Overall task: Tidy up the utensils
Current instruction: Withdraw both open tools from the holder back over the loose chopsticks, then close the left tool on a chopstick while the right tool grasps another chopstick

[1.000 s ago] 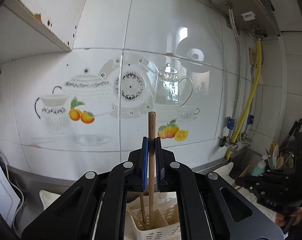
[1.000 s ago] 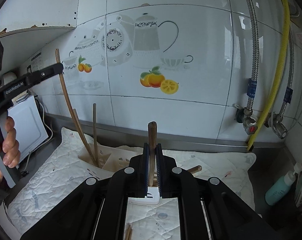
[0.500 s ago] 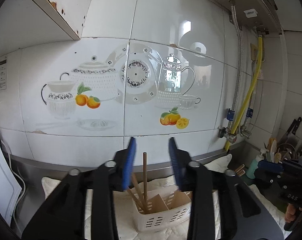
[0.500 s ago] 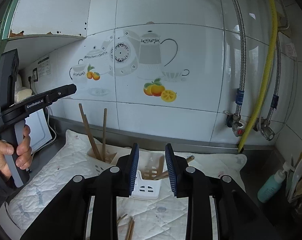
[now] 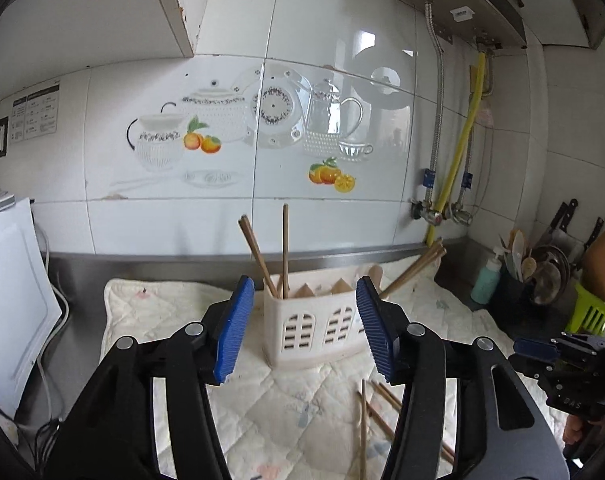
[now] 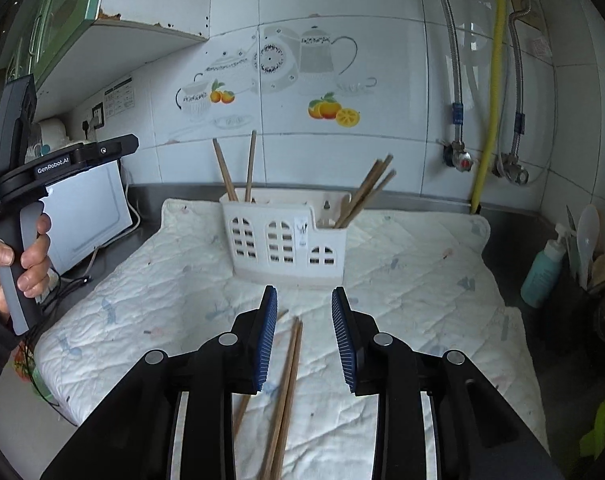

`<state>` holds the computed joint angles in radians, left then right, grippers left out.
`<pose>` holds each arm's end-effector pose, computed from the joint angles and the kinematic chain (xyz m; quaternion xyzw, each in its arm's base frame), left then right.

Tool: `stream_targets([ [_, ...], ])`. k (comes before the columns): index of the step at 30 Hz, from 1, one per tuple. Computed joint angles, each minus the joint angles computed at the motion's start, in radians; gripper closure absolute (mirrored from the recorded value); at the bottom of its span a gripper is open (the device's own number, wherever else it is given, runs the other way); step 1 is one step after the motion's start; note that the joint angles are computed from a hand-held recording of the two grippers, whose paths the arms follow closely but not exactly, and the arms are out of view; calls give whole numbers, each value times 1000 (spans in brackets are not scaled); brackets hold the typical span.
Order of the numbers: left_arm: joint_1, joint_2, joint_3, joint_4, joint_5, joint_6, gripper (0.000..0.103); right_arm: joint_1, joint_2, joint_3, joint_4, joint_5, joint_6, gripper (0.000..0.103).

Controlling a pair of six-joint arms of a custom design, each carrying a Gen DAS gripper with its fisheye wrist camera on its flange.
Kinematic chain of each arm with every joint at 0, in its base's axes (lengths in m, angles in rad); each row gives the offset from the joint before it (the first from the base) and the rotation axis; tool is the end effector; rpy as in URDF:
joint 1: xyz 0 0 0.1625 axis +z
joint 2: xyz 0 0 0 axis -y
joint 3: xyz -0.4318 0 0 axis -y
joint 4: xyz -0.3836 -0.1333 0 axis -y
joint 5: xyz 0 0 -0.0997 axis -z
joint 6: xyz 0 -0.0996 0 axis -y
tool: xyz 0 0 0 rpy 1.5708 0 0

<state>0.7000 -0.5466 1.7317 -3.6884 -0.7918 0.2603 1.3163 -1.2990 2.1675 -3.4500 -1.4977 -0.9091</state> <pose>-0.3505 -0.5610 0.0694 0.2987 0.7892 -0.4986 0.1985 0.0100 -0.5201 0.3173 0.2979 -0.8223 0.4218 0.2391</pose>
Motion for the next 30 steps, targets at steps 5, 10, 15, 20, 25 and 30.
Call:
stream_targets([
  [5,-9,-9,145,-34,6,-124,45,-82,-10,105,-37,3,-1,75],
  [10,-14,11,229,-21,15,-207,44,-141,19,157,-72,-21,-5,79],
  [15,-13,35,281,26,5,-284,44,-173,50,168,-66,-13,12,85],
  [20,-10,59,308,56,-11,-326,44,-182,75,167,-81,-15,20,90],
  [25,-4,81,317,92,-38,-345,44,-182,87,158,-70,-28,21,92],
  [30,4,92,318,118,-55,-357,44,-175,106,154,-90,-46,9,92],
])
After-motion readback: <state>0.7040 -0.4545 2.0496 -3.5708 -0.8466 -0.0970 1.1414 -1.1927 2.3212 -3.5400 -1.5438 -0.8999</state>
